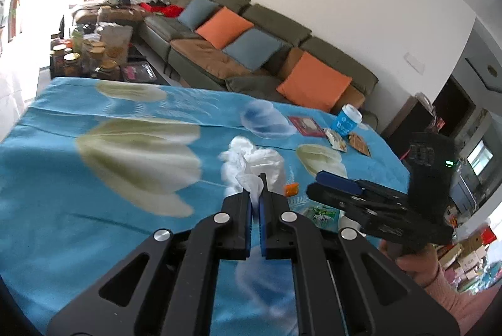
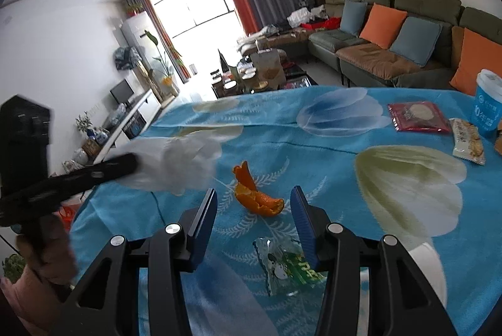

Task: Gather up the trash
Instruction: 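Grasp the white tissue with the left tool while the right tool grasps an orange peel, then carry the tissue and orange peel with both tools over the teal bin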

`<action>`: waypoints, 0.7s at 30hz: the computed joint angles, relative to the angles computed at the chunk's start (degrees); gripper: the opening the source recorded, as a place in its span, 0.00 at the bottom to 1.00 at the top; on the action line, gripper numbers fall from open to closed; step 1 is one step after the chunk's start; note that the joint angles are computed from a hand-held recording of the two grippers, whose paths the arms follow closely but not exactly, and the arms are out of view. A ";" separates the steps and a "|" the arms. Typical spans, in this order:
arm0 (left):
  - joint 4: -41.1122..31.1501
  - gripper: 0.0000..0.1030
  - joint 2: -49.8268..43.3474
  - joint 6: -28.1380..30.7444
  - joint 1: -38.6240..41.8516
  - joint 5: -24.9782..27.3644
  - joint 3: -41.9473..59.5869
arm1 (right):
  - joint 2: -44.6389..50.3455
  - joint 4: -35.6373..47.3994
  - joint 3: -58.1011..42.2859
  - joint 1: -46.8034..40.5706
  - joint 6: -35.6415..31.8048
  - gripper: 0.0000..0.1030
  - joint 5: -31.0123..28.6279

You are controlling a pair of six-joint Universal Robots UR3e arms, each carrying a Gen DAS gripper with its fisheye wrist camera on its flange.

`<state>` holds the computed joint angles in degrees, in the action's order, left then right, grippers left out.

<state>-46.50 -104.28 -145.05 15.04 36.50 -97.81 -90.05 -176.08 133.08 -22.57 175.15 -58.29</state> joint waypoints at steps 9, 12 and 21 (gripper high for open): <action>-9.82 0.04 8.67 11.59 10.97 -1.88 -7.39 | 8.41 1.80 -8.81 8.12 3.06 0.47 -10.61; -13.03 0.04 10.08 14.84 13.46 -1.85 -8.38 | 9.74 3.06 -10.74 9.62 3.72 0.49 -13.72; -18.41 0.04 12.52 19.67 18.71 -0.56 -11.18 | 11.84 5.16 -13.26 10.64 3.36 0.39 -15.37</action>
